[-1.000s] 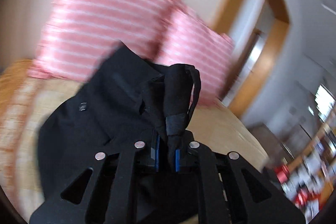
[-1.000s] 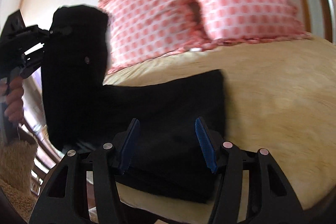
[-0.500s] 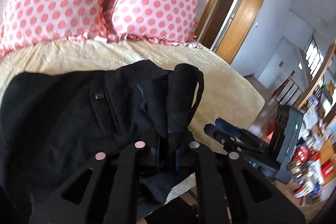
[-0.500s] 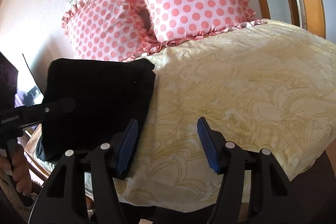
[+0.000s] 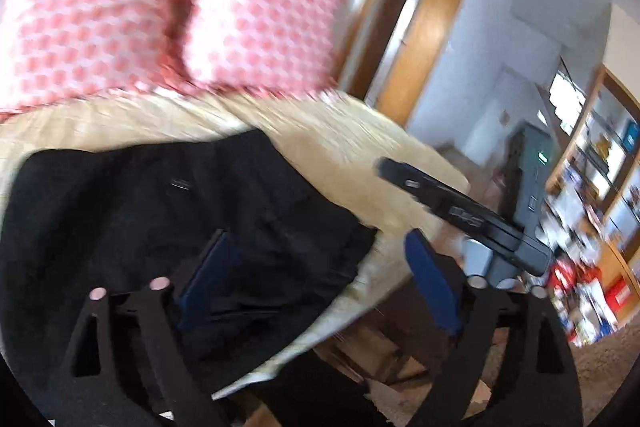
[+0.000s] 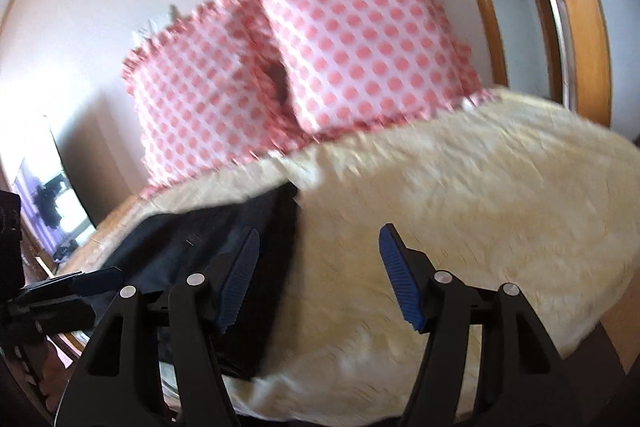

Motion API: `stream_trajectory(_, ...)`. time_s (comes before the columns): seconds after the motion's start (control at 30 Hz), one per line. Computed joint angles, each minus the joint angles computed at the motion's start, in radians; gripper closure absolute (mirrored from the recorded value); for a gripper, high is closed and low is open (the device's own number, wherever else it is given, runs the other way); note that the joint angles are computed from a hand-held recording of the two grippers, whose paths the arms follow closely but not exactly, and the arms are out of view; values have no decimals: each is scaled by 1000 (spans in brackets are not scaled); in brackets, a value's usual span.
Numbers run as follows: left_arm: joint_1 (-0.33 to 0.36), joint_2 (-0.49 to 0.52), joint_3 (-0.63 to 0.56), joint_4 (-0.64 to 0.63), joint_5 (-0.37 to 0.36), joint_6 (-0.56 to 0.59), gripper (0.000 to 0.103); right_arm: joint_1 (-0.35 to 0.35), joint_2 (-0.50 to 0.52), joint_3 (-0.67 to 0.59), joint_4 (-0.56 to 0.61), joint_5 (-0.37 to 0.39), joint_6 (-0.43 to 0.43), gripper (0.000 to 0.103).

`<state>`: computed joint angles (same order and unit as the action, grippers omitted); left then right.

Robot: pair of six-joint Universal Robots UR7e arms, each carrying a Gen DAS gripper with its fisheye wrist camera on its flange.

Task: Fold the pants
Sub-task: 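Carry the folded pants with the left tool and lower them onto the bed, then open the left tool and release the pants on the bed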

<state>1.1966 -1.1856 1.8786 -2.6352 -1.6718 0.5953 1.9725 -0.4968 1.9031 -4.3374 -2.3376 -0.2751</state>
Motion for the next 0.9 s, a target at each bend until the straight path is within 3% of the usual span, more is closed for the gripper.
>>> stream_trajectory(0.07, 8, 5, 6, -123, 80, -27, 8, 1, 0, -13, 57, 77, -6, 39)
stream_trajectory(0.1, 10, 17, 4, -199, 164, -39, 8, 2, 3, -24, 97, 101, -7, 39)
stream_trajectory(0.17, 11, 37, -3, -258, 259, -56, 8, 6, 19, -61, 195, 140, -28, 39)
stream_trajectory(0.3, 16, 58, -2, -332, 345, -46, 7, 3, 58, -138, 350, 200, -45, 39)
stream_trajectory(0.37, 9, 69, 10, -367, 386, -11, 4, 1, 68, -171, 411, 173, -29, 39)
stream_trajectory(0.5, 18, 91, 11, -334, 478, -4, 4, -8, 90, -209, 585, 19, 55, 30)
stream_trajectory(0.57, 42, 103, 1, -296, 464, -32, 4, 4, 110, -214, 567, -8, 8, 30)
stream_trajectory(0.63, 43, 96, 36, -355, 467, 9, 4, 16, 120, -220, 580, -43, 0, 30)
stream_trajectory(0.77, 48, 91, 38, -354, 453, 1, 3, 4, 69, -176, 616, 24, 49, 30)
stream_trajectory(0.9, 38, 96, 39, -389, 473, 30, 3, -27, -15, -121, 542, 107, 139, 24)
